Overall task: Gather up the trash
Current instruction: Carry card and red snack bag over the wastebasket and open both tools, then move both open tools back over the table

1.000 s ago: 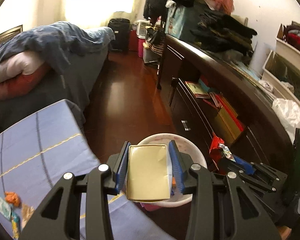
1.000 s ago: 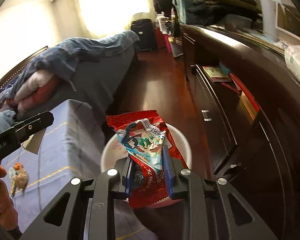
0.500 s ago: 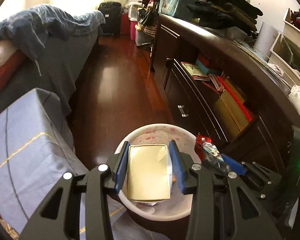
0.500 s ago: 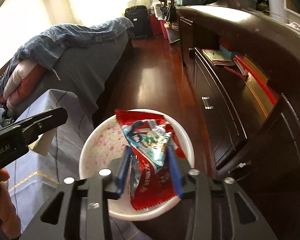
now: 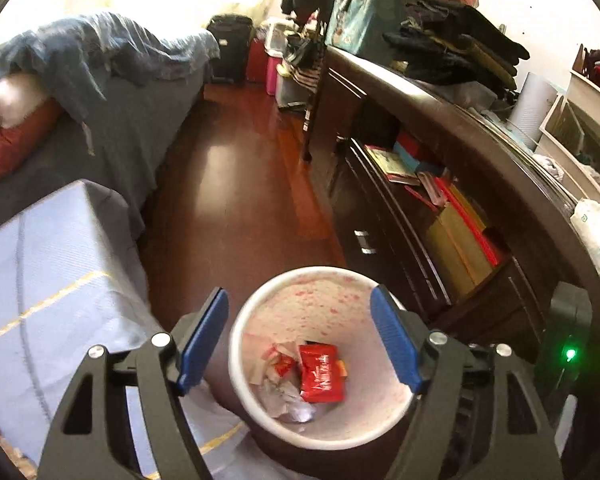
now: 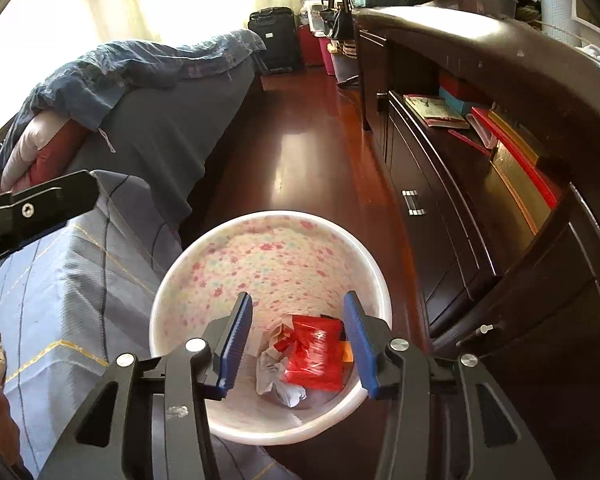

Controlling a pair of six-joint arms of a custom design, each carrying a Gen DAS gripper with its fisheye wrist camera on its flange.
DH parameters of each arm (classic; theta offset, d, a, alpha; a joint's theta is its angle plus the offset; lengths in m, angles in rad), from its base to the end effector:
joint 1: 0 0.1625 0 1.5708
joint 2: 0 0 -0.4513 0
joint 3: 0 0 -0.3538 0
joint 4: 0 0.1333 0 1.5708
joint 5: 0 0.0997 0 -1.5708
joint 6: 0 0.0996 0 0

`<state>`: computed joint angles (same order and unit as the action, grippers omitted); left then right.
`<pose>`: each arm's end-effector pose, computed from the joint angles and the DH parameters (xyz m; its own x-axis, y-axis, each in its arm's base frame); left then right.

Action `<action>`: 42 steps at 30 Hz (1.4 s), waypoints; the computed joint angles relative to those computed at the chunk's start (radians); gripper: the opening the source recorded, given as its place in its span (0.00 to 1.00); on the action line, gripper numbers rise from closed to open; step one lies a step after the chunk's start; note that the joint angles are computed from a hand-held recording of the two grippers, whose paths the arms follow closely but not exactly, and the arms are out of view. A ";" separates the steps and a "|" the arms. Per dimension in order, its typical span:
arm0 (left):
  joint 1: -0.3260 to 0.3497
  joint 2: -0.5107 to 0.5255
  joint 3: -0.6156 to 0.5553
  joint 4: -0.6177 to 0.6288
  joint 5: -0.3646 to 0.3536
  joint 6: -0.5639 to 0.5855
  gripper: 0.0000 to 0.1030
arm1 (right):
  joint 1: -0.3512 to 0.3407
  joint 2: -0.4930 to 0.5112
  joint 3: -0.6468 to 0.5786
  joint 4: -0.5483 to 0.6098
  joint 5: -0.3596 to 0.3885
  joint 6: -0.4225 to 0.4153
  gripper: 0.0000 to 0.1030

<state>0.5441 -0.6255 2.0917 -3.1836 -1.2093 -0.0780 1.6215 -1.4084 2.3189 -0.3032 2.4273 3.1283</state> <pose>-0.3534 -0.4108 -0.0027 -0.5927 0.7313 -0.3374 0.8027 0.5708 -0.1729 0.0725 -0.2833 0.2093 -0.6852 0.5788 0.4420 -0.0380 0.5777 -0.8154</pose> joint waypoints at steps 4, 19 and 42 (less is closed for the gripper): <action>-0.034 -0.049 0.054 -0.036 0.106 0.011 0.77 | 0.074 0.024 -0.022 0.037 0.050 0.042 0.52; 0.043 -0.382 0.204 0.131 0.493 -0.193 0.88 | 0.418 0.262 -0.220 0.198 0.105 0.160 0.77; 0.318 -0.452 0.087 0.693 0.662 -0.845 0.92 | 0.543 0.510 -0.441 0.350 0.057 0.157 0.78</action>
